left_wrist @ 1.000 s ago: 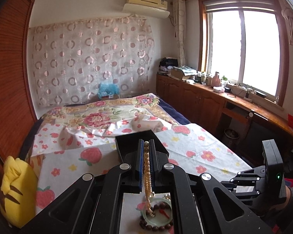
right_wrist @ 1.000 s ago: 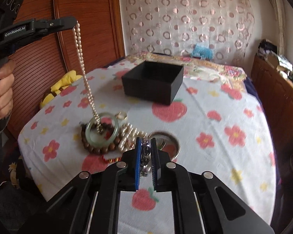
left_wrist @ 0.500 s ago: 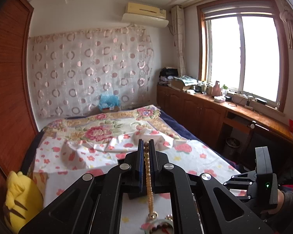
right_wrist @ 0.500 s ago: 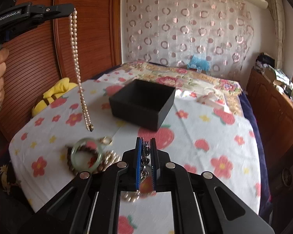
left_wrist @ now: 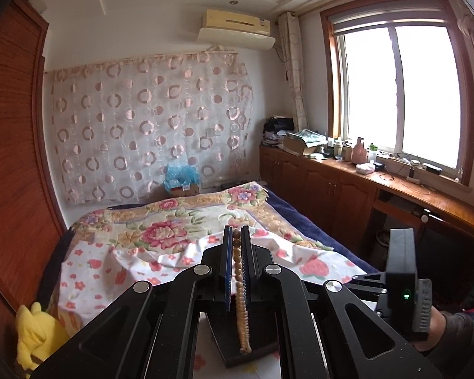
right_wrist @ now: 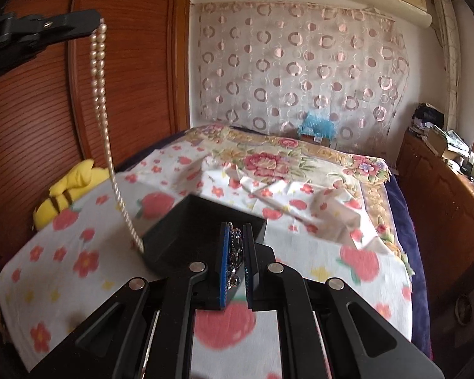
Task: Organize jewelry
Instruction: 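Carry necklace and hairpins over the black box while both tools open to drop them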
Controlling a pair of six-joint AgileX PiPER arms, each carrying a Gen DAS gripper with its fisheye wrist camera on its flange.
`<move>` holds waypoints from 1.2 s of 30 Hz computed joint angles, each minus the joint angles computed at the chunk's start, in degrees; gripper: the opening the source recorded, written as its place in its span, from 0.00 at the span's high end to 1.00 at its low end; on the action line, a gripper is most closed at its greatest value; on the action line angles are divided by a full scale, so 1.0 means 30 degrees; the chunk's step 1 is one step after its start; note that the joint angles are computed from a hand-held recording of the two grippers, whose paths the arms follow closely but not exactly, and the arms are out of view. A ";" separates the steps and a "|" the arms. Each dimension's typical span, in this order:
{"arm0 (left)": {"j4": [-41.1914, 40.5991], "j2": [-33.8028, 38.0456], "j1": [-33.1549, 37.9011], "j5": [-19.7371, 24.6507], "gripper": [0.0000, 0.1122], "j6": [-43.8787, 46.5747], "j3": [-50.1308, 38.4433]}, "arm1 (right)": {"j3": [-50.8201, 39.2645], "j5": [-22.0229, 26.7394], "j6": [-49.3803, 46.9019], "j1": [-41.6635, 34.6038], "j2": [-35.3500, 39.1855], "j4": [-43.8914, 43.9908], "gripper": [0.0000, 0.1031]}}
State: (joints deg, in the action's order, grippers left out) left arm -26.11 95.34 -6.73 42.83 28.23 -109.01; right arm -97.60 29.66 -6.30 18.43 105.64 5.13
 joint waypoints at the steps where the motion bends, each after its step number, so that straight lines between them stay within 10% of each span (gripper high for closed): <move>1: 0.0073 0.0629 0.0022 0.0299 0.96 -0.0211 -0.0901 | -0.0488 0.0064 -0.0078 -0.0058 0.0425 0.0146 0.91; 17: 0.0616 0.5333 -0.0079 0.1648 0.96 -0.1040 -0.4807 | -0.6366 0.2750 -0.1810 -0.0275 0.6097 0.2243 0.85; 32: 0.2419 0.4991 -0.0617 0.0872 0.95 -0.1628 -0.1678 | 0.0435 -0.0155 -0.2329 -0.0740 0.1465 0.2562 0.75; 36: 0.2215 0.3274 -0.0501 -0.0240 0.70 -0.0973 0.1405 | 0.3740 -0.1388 -0.2016 -0.0613 -0.0734 0.2361 0.75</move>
State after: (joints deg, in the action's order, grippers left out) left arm -19.47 105.17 -8.23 42.11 25.31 -104.80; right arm -86.38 25.50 -12.35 16.59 103.43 12.21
